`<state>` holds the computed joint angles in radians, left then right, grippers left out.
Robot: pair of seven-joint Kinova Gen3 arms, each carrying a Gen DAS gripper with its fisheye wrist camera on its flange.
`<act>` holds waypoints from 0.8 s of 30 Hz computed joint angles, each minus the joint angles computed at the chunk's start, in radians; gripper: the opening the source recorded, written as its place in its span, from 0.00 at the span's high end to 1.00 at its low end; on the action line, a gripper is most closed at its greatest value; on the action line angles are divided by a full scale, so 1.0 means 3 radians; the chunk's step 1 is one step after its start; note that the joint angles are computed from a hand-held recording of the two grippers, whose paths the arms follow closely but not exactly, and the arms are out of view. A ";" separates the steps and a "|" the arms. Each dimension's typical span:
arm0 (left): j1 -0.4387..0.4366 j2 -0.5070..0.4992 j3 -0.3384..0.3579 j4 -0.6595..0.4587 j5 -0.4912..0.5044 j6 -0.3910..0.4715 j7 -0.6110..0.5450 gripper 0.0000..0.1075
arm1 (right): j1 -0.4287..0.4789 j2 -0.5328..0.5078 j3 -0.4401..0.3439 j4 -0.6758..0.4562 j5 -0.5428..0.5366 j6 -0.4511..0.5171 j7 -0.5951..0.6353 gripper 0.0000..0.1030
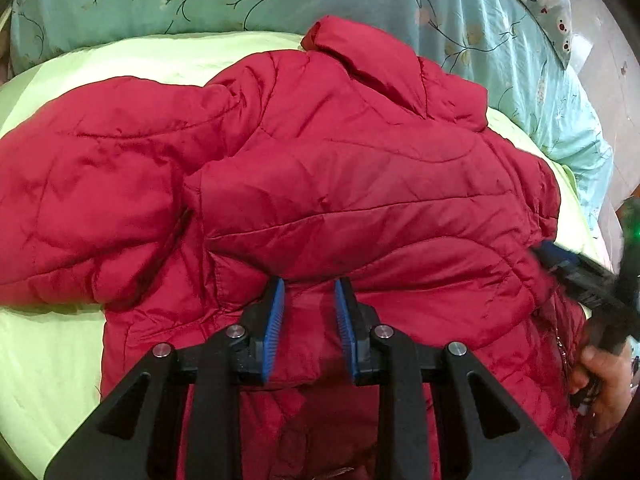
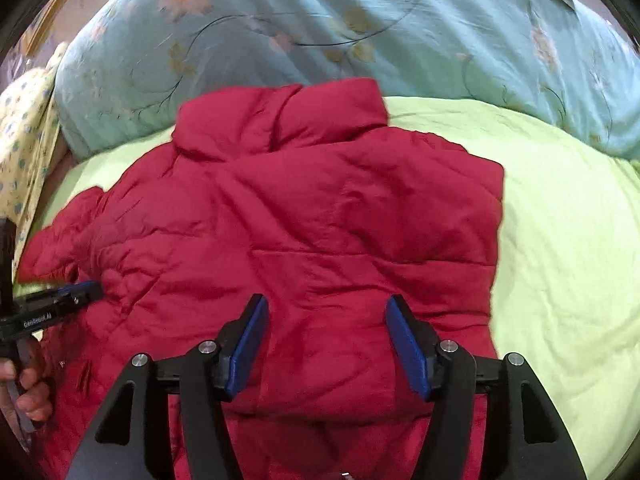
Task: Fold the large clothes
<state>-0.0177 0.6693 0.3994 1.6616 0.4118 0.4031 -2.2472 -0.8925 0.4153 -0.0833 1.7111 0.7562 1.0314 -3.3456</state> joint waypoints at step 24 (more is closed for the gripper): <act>-0.1838 -0.0038 0.0648 0.0413 0.1090 0.0398 -0.0881 0.57 | -0.0261 -0.0306 -0.0186 -0.0026 -0.0244 -0.0139 -0.0578 0.13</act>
<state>-0.5691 0.6577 0.5938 1.7855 0.7388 0.5225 -2.5114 -0.9707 0.3234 -0.1391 1.7035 0.6831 0.9898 -3.5189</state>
